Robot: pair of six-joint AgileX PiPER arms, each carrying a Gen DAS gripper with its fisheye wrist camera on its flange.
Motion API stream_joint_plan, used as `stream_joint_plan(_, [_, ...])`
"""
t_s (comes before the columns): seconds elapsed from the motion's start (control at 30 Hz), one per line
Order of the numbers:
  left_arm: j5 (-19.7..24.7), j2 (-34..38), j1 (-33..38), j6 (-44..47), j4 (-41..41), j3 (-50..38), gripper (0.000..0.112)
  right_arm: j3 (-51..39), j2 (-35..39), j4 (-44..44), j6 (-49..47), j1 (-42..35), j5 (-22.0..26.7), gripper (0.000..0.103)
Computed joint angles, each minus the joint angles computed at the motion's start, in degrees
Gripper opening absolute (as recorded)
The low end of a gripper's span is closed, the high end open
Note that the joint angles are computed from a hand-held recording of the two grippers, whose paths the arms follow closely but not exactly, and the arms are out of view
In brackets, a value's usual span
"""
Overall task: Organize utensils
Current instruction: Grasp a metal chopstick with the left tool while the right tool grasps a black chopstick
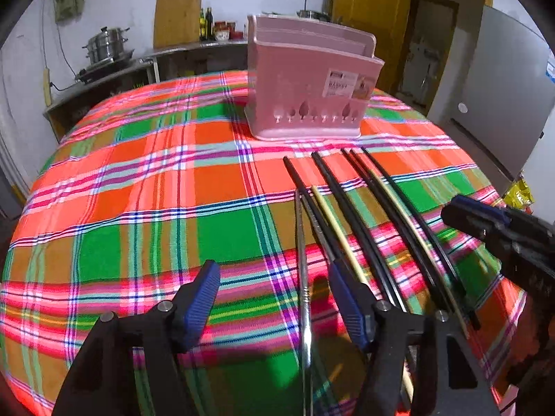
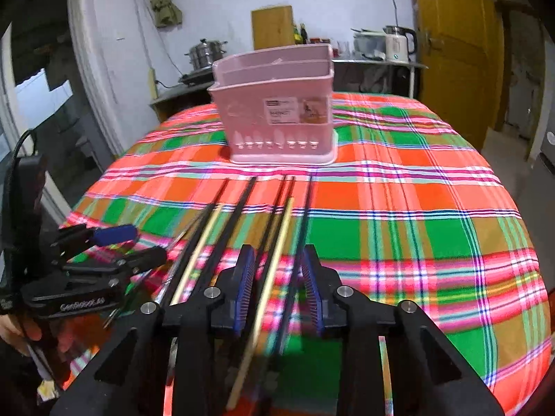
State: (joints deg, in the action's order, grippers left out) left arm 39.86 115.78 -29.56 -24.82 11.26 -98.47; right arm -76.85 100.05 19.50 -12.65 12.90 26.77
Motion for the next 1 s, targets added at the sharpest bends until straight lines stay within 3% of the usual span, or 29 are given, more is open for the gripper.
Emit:
stream_joint_plan(0.3, [5.4, 5.1, -0.2, 0.3, 2.0, -8.4, 0.047, -13.2, 9.2, -2.9, 2.9, -1.8, 9.3, 0.019])
stream_joint_plan(0.47, [7.2, 6.7, -0.5, -0.9, 4.0, -11.1, 0.044, -17.7, 12.5, -3.8, 3.9, -1.8, 12.1, 0.019])
stream_joint_plan(0.63, [10.4, 8.9, -0.3, -1.2, 4.4, -15.4, 0.029, -21.2, 15.0, -5.9, 5.4, -1.5, 14.3, 0.018])
stream_joint_plan(0.83, [18.2, 14.8, 0.8, 3.7, 0.8, -27.6, 0.028, -27.1, 18.3, -7.8, 6.7, -1.5, 18.3, 0.016])
stream_joint_plan(0.97, [20.0, 17.1, 1.2, 6.3, -0.6, -31.8, 0.026, -29.2, 19.5, -9.5, 8.1, -0.9, 19.5, 0.008])
stream_joint_plan(1.0, [19.6, 16.8, 1.3, 6.8, -0.9, -31.2, 0.019, -29.4, 19.6, -8.8, 7.7, -1.1, 19.8, 0.007])
